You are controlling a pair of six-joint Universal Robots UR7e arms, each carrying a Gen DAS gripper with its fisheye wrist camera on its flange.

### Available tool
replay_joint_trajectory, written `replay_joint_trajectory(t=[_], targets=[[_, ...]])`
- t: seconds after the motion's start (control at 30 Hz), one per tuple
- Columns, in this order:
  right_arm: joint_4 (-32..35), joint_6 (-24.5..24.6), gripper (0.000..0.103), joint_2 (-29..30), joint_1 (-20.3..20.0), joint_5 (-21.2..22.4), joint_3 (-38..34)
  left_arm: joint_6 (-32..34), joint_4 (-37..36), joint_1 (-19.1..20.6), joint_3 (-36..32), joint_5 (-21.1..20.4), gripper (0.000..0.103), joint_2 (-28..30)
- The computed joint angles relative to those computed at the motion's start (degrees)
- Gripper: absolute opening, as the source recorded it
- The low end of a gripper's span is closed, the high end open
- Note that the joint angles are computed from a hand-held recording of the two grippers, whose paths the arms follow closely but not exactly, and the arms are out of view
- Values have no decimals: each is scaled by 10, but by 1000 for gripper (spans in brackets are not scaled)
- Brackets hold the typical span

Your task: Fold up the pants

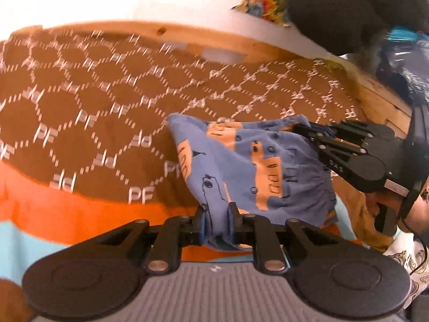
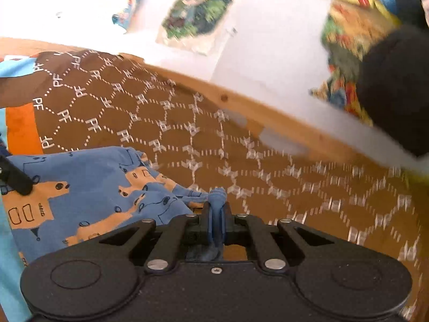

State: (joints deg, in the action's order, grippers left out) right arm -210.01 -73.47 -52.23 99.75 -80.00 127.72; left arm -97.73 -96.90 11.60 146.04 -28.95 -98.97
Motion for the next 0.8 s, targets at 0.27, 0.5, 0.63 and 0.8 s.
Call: replay_joint_trajectory(t=[0.27,0.5,0.63,0.8], targets=[[26,-4,5,22,29,8,-78,99,-73,62,-27,70,17,13],[69,14,5,80,47,-37,-174,263,-296,139,-17,111,17,63],[124,35,6,108,53,-93,-219,283,-359,177,-20,91,18,87],[127,75,7,126,45,-119,-228,275,-371,196,-16,70,18,92]])
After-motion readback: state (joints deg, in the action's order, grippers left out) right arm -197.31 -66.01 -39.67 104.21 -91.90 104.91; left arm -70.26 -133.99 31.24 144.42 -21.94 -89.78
